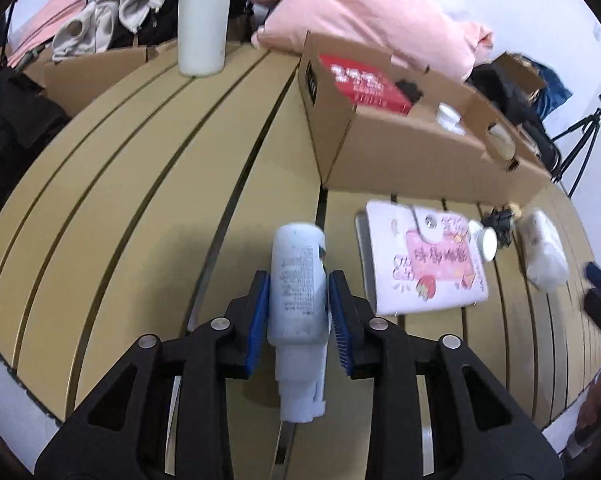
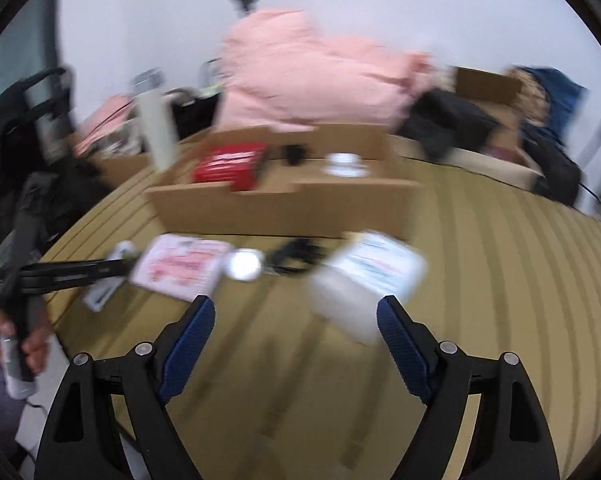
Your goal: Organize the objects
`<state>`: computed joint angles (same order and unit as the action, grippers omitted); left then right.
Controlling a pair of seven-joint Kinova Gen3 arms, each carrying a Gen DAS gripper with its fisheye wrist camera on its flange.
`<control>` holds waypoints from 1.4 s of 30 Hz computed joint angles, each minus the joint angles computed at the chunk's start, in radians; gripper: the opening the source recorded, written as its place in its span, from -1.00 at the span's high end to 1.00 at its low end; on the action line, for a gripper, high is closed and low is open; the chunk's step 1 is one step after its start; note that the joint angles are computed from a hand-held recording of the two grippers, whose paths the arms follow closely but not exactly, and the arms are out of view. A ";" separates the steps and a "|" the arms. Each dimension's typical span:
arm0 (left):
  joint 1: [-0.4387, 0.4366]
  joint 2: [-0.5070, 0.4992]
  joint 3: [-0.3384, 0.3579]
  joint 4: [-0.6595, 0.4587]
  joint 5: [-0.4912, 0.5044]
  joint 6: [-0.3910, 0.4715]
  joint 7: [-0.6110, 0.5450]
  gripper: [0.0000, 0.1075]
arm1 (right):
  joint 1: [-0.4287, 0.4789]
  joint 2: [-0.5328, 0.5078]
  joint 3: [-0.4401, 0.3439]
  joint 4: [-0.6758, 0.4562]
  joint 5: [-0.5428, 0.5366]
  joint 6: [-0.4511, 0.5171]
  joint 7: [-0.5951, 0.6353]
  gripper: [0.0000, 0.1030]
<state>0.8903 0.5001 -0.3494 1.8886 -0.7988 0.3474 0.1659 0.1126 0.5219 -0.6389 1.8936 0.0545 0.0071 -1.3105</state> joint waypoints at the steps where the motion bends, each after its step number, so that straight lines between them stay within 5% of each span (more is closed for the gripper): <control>1: 0.004 -0.001 -0.005 0.004 -0.008 -0.009 0.001 0.41 | -0.046 0.020 0.023 -0.038 0.002 0.035 0.000 -0.42; 3: 0.030 -0.005 -0.028 0.007 -0.029 -0.013 0.023 0.39 | -0.118 0.062 0.059 -0.117 -0.010 0.108 0.006 -0.20; 8: 0.185 -0.056 -0.206 0.063 -0.170 -0.121 0.204 0.30 | -0.155 0.169 0.026 -0.266 -0.106 0.256 0.055 -0.19; 11: 0.118 -0.067 -0.137 0.041 -0.220 -0.190 0.178 0.31 | -0.229 0.175 0.096 -0.289 -0.137 0.280 0.046 0.08; 16: -0.084 0.006 0.076 -0.045 -0.074 -0.136 -0.009 0.46 | -0.255 0.198 0.137 -0.328 -0.211 0.333 0.073 0.16; 23: -0.026 0.031 0.010 -0.062 0.032 -0.138 -0.076 0.41 | -0.285 0.206 0.187 -0.350 -0.299 0.343 0.128 0.17; 24: -0.027 0.029 0.007 -0.055 0.024 -0.162 -0.077 0.50 | -0.290 0.205 0.193 -0.350 -0.308 0.344 0.131 0.23; 26: -0.075 0.016 0.047 -0.032 0.033 -0.243 -0.114 1.00 | -0.282 0.208 0.184 -0.351 -0.335 0.351 0.147 0.36; 29: -0.048 0.010 0.044 -0.015 0.075 -0.293 -0.134 1.00 | -0.252 0.196 0.148 -0.339 -0.371 0.378 0.202 0.96; 33: -0.049 0.002 0.090 0.009 0.147 -0.335 -0.216 1.00 | -0.279 0.109 0.203 -0.223 -0.369 0.314 0.204 0.95; 35: 0.018 -0.004 0.053 0.014 0.179 -0.308 -0.240 1.00 | -0.247 0.092 0.182 -0.181 -0.384 0.309 0.224 0.95; 40: 0.237 -0.061 -0.178 0.058 0.136 -0.273 -0.155 0.98 | -0.223 0.020 0.182 -0.071 -0.390 0.245 0.231 0.95; 42: 0.269 -0.055 -0.217 0.043 0.167 -0.224 -0.199 0.42 | -0.236 0.001 0.212 -0.049 -0.387 0.225 0.200 0.95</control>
